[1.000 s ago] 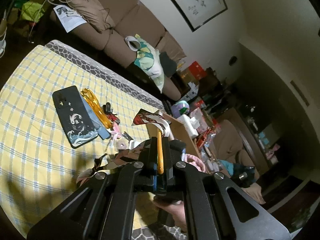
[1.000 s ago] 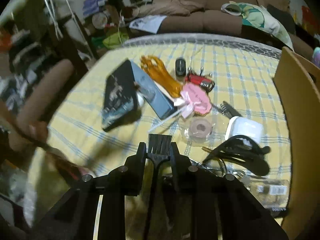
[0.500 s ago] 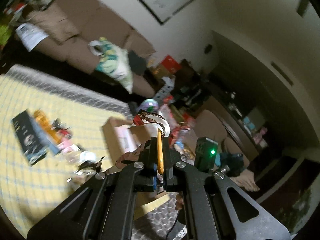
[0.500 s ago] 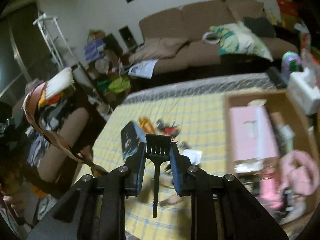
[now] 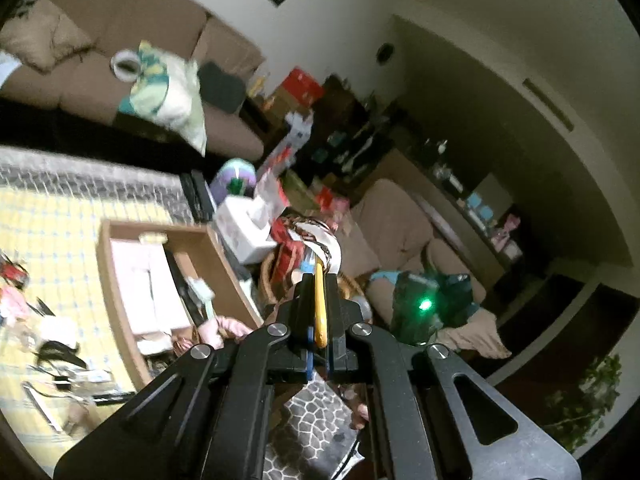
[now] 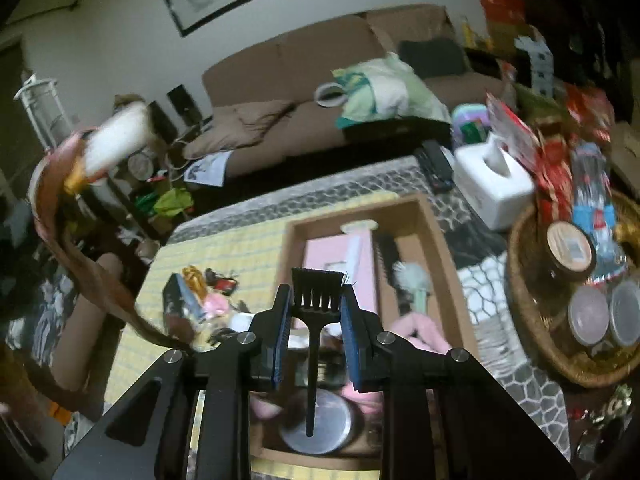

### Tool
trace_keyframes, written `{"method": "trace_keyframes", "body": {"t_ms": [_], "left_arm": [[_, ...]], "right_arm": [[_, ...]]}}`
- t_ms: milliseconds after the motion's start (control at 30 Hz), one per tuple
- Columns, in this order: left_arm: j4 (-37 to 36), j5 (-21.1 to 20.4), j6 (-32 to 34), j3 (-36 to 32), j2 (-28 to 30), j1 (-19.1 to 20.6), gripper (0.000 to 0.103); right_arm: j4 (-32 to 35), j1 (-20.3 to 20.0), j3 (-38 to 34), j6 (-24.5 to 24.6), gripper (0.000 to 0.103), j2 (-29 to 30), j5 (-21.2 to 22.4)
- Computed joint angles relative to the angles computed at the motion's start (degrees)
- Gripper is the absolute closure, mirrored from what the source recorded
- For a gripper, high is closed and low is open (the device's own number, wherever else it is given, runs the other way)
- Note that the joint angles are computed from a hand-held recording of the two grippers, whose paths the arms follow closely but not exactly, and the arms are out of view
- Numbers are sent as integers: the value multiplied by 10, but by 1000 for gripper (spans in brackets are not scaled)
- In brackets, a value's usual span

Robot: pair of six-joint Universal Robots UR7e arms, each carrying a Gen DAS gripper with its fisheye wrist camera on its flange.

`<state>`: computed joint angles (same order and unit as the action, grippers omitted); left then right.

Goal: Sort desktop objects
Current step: 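Carry the orange item and black comb into the cardboard box and open both tools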

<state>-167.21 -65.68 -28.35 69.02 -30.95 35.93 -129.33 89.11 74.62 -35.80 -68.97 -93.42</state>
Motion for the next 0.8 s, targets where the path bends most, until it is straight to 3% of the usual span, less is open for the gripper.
{"method": "trace_keyframes", "body": {"t_ms": [233, 600, 800], "left_arm": [[20, -39, -71, -15, 61, 27, 99], [93, -17, -146, -3, 99, 39, 99], [141, 2, -150, -6, 108, 33, 99]], "right_arm": [[11, -36, -11, -16, 80, 16, -12], [17, -56, -25, -73, 80, 51, -112], [18, -66, -23, -65, 79, 58, -107]]}}
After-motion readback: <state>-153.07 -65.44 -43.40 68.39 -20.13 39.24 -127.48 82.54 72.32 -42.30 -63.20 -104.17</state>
